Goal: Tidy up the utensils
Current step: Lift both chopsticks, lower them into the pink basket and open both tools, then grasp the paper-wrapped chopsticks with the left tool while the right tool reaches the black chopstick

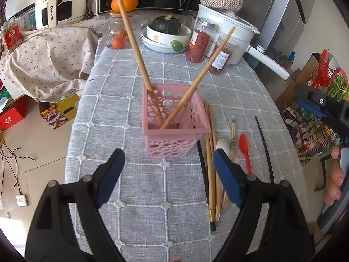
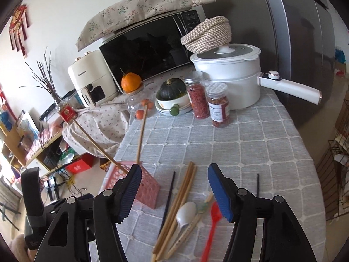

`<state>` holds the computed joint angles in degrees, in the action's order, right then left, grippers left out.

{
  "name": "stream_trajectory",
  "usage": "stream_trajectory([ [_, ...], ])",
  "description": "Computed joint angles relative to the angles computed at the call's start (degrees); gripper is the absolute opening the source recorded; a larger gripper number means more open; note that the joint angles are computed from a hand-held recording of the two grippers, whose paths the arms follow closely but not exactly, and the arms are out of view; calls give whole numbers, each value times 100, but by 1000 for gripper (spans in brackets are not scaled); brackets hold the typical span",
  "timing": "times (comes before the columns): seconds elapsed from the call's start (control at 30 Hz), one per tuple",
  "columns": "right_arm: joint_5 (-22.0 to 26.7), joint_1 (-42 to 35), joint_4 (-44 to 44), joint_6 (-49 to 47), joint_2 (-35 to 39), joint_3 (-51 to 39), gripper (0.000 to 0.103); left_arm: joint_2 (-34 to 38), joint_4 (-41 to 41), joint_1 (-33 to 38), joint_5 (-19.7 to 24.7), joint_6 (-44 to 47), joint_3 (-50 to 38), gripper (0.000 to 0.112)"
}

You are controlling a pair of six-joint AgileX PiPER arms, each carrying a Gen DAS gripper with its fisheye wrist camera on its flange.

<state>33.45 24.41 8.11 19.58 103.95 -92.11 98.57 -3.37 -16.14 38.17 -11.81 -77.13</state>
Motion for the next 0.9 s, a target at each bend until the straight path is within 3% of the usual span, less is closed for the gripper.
stream_trajectory([
  [0.33,502,-609,-132,-233,-463,899,70,306,176,-467,312,-209,-311,84],
  [0.67,1512,-965,-247,-118,-36,831,72,971,-109,-925,849,119,-1180,82],
  [0.7,1581,-1011,-191,-126,2,826,72,1070,-140,-970,883,174,-1294,80],
  [0.77,1648,-1120,-34,-174,52,846,72,1358,-120,-1060,1031,217,-1647,61],
  [0.83,1679,-1229,115,-234,82,880,72,1648,-137,-1128,1177,238,-1988,49],
  [0.9,1705,-1279,169,-247,115,886,72,1935,-144,-1167,1267,243,-2311,42],
])
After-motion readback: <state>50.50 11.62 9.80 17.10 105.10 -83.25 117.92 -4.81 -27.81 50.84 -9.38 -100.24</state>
